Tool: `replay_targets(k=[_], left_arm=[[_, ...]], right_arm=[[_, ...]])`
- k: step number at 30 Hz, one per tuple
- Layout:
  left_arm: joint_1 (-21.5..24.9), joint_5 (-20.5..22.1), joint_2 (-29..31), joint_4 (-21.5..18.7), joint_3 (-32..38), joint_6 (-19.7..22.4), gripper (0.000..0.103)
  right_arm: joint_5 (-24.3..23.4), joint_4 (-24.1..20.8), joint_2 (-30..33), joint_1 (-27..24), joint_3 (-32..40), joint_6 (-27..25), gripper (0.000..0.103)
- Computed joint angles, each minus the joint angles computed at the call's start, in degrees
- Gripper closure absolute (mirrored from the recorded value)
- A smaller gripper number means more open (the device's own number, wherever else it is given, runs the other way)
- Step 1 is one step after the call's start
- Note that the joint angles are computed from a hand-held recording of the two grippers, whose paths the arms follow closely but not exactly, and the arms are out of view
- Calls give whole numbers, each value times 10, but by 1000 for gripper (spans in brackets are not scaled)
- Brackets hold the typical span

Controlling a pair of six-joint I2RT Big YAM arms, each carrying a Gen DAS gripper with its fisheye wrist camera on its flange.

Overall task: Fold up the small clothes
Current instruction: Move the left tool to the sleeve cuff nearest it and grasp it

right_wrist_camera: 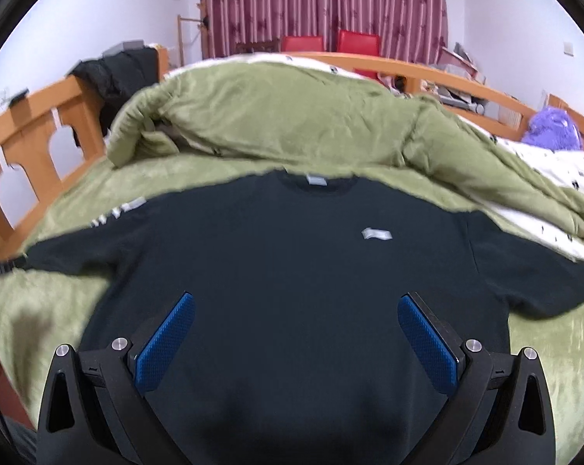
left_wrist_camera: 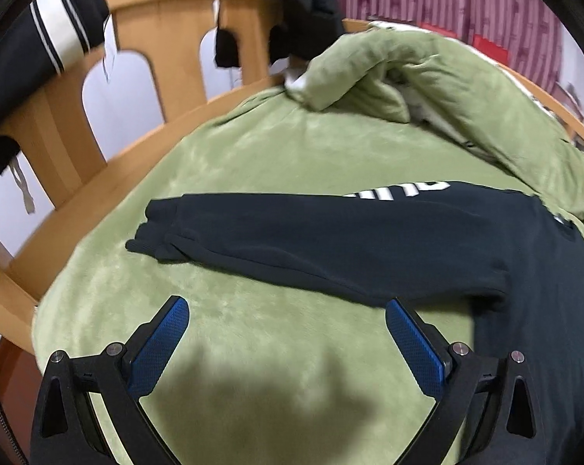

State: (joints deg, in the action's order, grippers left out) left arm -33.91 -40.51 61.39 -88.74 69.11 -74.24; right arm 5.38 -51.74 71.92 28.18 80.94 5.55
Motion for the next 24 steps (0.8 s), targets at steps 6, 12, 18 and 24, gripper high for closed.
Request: replay_targets(k=[6,12,18,24], left_arm=[[98,41,-33,97,-66,61,6],[172,69,-38,177,-108,130,12],[223,94,-19,224,-137,153,19],[226,66,-9,232,-133,158,65]], right_arm=[[-60,10,-19,-34,-19,52,0],[-16,21,-15,-13,-26,14,0],[3,13,2,-11,-19,2,0],[16,8,10,-10,-16,1,0]])
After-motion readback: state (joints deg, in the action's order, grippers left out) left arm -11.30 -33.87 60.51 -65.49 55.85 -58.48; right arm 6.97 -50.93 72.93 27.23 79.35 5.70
